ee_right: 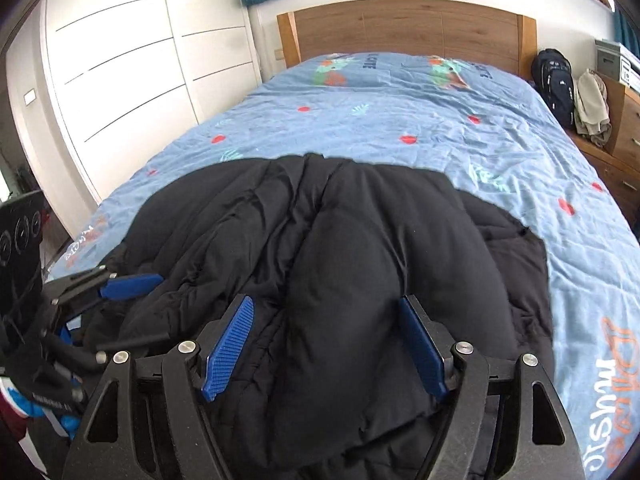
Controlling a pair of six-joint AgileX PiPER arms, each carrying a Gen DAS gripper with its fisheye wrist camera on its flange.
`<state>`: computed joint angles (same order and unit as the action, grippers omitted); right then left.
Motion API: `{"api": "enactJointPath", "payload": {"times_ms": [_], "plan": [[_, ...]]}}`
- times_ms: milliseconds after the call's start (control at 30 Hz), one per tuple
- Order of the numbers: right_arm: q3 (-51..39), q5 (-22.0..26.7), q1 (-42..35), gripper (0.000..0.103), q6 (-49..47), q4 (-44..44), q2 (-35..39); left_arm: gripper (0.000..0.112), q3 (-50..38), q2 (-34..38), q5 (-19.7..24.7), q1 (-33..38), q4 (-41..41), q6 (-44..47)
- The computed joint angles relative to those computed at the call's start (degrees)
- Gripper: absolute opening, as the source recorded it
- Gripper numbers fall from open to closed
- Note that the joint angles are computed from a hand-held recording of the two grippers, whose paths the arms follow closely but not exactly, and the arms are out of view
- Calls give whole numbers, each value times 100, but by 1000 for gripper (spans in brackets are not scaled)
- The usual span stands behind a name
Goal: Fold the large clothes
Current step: 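Lower the folded hem onto the jacket and open both grippers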
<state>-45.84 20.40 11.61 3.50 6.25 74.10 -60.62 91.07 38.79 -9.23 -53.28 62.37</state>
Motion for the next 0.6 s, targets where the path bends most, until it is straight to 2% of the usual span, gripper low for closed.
{"api": "enactJointPath", "payload": {"times_ms": [133,233,367,600], "plan": [[297,-278,38,74,209,-102,70,76,219,-26,23,90,-241,308],[381,-291,192,74,680,-585,-15,76,239,-35,23,83,-278,345],[395,-103,214,74,786,-725,-94,76,349,-119,-112,23,-256,391],[456,475,375,74,1475,-1297,-431,77,319,-369,47,70,307,-115]]}}
